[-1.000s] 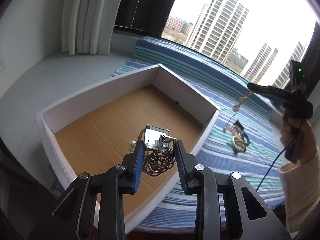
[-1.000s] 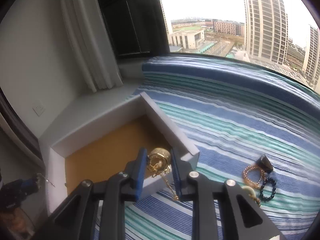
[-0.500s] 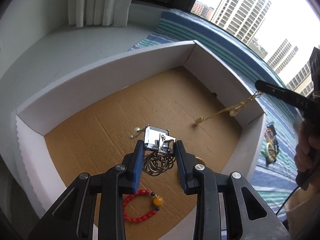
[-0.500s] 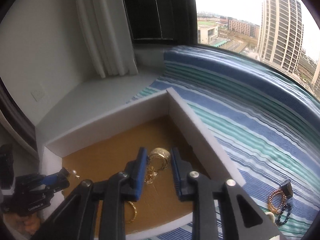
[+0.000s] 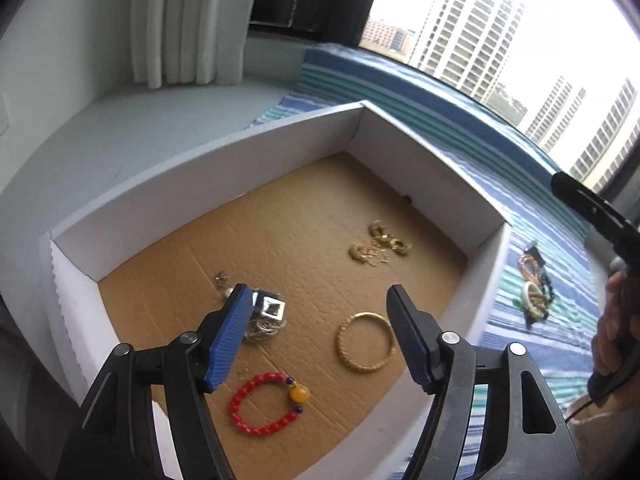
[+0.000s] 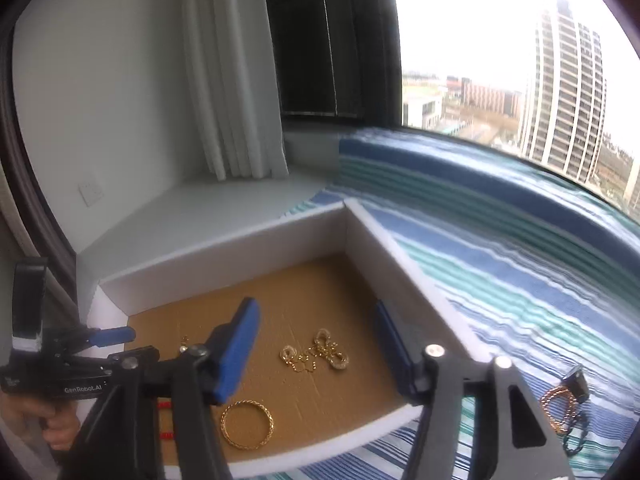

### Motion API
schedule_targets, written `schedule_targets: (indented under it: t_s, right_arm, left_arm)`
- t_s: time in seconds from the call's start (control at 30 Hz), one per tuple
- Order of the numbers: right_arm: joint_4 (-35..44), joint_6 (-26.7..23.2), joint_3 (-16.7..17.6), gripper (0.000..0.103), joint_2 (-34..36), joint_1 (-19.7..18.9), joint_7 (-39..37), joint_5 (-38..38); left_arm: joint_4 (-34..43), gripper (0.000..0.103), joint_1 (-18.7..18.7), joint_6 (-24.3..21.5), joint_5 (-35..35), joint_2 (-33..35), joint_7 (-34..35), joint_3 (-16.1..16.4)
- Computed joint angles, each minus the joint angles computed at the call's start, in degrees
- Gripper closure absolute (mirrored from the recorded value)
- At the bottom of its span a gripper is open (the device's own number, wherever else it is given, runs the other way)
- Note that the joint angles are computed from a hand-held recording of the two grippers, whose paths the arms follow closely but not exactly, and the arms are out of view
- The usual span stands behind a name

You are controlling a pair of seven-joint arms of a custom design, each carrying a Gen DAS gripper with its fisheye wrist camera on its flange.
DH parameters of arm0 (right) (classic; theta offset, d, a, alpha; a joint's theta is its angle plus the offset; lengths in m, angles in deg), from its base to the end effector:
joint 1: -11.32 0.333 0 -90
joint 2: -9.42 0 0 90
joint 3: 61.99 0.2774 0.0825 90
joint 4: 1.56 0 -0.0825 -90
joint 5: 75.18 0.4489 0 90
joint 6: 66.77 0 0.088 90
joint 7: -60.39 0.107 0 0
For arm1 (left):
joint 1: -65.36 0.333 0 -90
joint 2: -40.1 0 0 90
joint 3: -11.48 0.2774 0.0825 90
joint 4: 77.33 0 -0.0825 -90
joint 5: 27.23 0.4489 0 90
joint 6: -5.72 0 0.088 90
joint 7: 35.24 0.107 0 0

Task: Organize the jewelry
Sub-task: 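Carry both pieces into the white box and open both tools to drop them, then move both open tools back over the remaining jewelry pile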

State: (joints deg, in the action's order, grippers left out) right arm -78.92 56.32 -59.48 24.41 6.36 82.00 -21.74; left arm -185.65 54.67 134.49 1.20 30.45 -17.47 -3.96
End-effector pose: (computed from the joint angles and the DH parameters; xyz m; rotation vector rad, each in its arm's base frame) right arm 0.7349 -0.0023 0.6140 -1.9904 0.7725 -0.3953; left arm 0.5612 -0.2703 0.5858 -2.2749 1.2236 -0.7259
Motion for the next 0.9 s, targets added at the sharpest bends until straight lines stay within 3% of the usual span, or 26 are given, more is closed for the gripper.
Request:
schedule_targets:
  t_s: [0.17, 0.33, 0.53, 0.7, 0.9]
  right_arm:
    - [-14.89, 2.29, -3.18, 0.032, -9.5, -1.89, -9.61, 5.2]
    - [-27.22, 8.37, -8.03, 0.032, -15.68, -1.95, -15.26, 6.98]
    - [-33.29, 14.91, -11.69, 0.032, -15.99, -3.84, -15.96, 7.98]
    - [-33.5, 19.35, -12.73, 0.032, -12.61, -6.55, -13.69, 7.74]
    - [-32.85, 22.41, -12.09, 0.032, -9.44, -9.96, -13.93, 11.19]
  left_arm:
    - [5.12, 0.017, -3.34, 2.87, 4.41, 3.81, 1.97, -2.98]
    - [12.33, 0.015, -8.17, 6.51, 6.28, 12.43, 4.23, -3.09]
    - [22.56, 0.015, -14.24, 8.53, 5.85, 25.47, 6.93, -0.65]
    - [30.44, 0.015, -19.58, 4.93, 5.38, 33.93, 9.89, 2.13]
    - [35.66, 0.015, -23.95, 1.99, 3.73, 39.2, 12.13, 4.85]
